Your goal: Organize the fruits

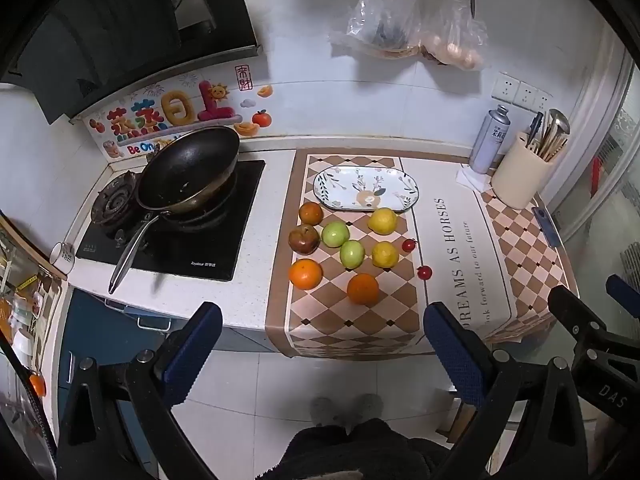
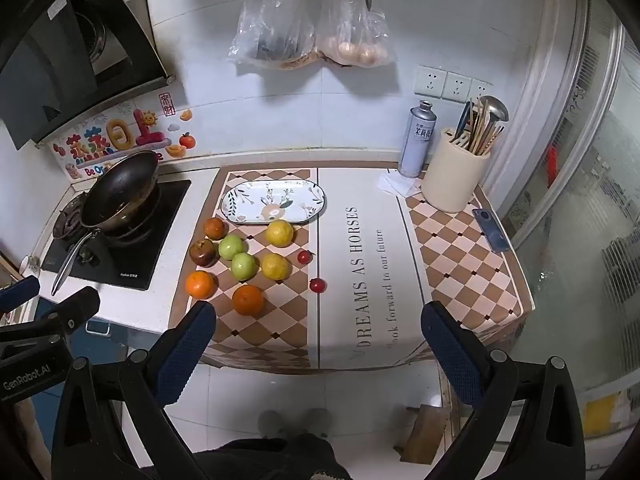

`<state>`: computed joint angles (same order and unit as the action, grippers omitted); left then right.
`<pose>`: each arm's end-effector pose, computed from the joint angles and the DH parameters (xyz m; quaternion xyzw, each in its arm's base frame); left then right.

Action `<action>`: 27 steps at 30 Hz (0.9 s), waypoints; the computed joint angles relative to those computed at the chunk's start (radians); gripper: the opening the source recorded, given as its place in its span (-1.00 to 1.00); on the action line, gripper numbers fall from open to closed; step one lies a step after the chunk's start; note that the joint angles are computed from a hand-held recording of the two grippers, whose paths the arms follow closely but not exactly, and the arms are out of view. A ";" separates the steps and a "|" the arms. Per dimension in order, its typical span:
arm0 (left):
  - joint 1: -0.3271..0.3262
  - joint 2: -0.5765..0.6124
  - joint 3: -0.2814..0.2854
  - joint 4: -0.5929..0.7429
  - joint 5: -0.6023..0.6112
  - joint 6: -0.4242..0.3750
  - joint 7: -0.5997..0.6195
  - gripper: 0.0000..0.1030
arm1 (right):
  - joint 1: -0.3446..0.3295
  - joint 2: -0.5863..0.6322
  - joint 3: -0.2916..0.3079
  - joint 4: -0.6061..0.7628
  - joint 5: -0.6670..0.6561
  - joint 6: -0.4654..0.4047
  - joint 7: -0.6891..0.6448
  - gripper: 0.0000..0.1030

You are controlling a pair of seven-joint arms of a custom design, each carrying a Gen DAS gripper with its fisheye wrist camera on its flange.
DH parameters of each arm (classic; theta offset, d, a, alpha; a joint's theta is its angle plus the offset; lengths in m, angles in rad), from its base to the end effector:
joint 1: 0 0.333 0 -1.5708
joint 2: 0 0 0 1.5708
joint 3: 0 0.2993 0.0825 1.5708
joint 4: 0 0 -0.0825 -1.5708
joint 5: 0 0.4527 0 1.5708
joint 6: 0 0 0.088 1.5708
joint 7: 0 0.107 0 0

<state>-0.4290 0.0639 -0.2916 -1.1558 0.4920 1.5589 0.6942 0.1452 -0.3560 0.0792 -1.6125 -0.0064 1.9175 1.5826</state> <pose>0.4987 -0.3581 0.8006 -0.7580 0.5875 -0.1675 0.2285 0.4985 0.1248 0.8296 -0.7374 0.5924 -0.2139 0.2439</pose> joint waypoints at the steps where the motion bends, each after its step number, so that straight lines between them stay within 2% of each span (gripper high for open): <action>1: -0.001 0.002 0.000 0.003 0.001 -0.004 0.002 1.00 | 0.000 -0.001 0.000 -0.001 -0.001 0.001 0.000 1.00; 11: -0.002 0.005 0.002 0.006 0.000 -0.007 0.009 0.99 | 0.008 0.028 0.006 0.031 -0.006 -0.028 0.010 1.00; 18: 0.011 -0.023 0.002 -0.041 -0.011 0.016 0.008 1.00 | 0.007 0.021 -0.004 0.019 0.002 -0.015 0.010 1.00; 27: 0.015 -0.019 -0.004 -0.037 -0.006 0.013 0.005 1.00 | 0.006 0.021 -0.002 0.017 0.004 -0.015 0.009 1.00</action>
